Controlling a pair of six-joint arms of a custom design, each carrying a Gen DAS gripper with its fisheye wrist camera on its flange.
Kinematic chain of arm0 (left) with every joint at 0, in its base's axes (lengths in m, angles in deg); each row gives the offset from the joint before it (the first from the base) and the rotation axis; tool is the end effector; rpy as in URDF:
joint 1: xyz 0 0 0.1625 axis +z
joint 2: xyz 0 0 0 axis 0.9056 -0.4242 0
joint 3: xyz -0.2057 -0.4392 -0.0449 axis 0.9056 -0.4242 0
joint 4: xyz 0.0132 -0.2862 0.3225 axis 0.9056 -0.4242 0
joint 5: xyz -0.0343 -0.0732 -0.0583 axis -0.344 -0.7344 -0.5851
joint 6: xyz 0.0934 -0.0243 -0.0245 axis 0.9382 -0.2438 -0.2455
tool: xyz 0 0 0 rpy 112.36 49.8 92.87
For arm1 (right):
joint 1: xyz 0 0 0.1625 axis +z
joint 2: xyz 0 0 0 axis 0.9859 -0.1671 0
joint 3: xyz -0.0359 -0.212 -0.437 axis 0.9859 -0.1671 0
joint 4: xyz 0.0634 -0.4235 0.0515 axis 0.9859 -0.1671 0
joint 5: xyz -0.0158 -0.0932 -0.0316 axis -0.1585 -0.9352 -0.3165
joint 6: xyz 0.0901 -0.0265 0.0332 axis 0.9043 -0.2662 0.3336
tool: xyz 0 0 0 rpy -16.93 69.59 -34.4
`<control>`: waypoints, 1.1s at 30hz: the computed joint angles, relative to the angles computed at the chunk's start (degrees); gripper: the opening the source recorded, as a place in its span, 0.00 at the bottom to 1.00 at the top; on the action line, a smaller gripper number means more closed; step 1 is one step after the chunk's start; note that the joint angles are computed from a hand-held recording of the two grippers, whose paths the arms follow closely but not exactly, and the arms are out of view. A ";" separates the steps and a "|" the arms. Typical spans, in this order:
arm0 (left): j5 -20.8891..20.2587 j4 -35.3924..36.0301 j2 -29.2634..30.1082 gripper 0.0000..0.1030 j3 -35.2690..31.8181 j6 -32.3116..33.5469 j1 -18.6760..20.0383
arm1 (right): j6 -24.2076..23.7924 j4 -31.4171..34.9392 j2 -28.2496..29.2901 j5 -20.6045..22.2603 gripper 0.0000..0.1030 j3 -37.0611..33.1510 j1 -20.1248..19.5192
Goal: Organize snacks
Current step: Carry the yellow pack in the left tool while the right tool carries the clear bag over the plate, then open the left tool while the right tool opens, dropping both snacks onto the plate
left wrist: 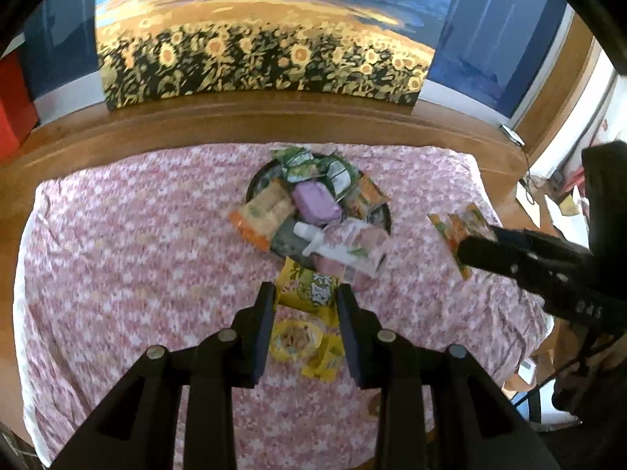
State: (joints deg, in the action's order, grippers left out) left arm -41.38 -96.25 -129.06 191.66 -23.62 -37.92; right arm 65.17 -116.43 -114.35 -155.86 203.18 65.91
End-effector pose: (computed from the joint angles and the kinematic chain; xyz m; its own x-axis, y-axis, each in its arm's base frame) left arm -0.1201 -0.2683 0.4016 -0.6869 0.5374 -0.4892 0.6777 0.7168 -0.1642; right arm 0.4330 -0.2137 0.0794 -0.8955 -0.0567 0.4414 -0.3277 0.7551 -0.5678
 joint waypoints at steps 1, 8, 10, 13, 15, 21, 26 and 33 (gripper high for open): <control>-0.19 -0.61 0.14 0.32 -0.13 0.69 -0.01 | 0.09 0.36 -0.12 -0.85 0.41 -0.33 -0.08; -2.64 -9.42 4.28 0.32 1.12 5.83 3.21 | -0.91 -2.54 1.49 -3.25 0.41 -0.66 -1.68; -4.54 -13.88 6.13 0.32 1.62 7.71 5.14 | -2.39 -3.15 2.02 -3.58 0.41 -0.75 -2.36; -3.50 -17.57 8.68 0.32 2.36 11.15 6.12 | -3.86 -4.63 2.20 -3.83 0.41 -0.64 -3.35; -3.72 -20.19 9.60 0.32 2.58 13.12 7.27 | -5.39 -6.31 2.57 -4.48 0.41 -0.74 -3.72; -5.06 -27.29 12.75 0.32 2.65 18.39 11.48 | -10.26 -9.51 3.67 -4.68 0.41 -2.00 -5.79; -5.31 -28.73 15.33 0.32 2.22 21.08 13.59 | -10.27 -9.64 4.02 -4.07 0.41 -2.72 -7.85; -6.08 -29.26 17.03 0.32 2.24 22.78 15.59 | -10.89 -8.52 5.69 -1.18 0.41 -4.05 -10.38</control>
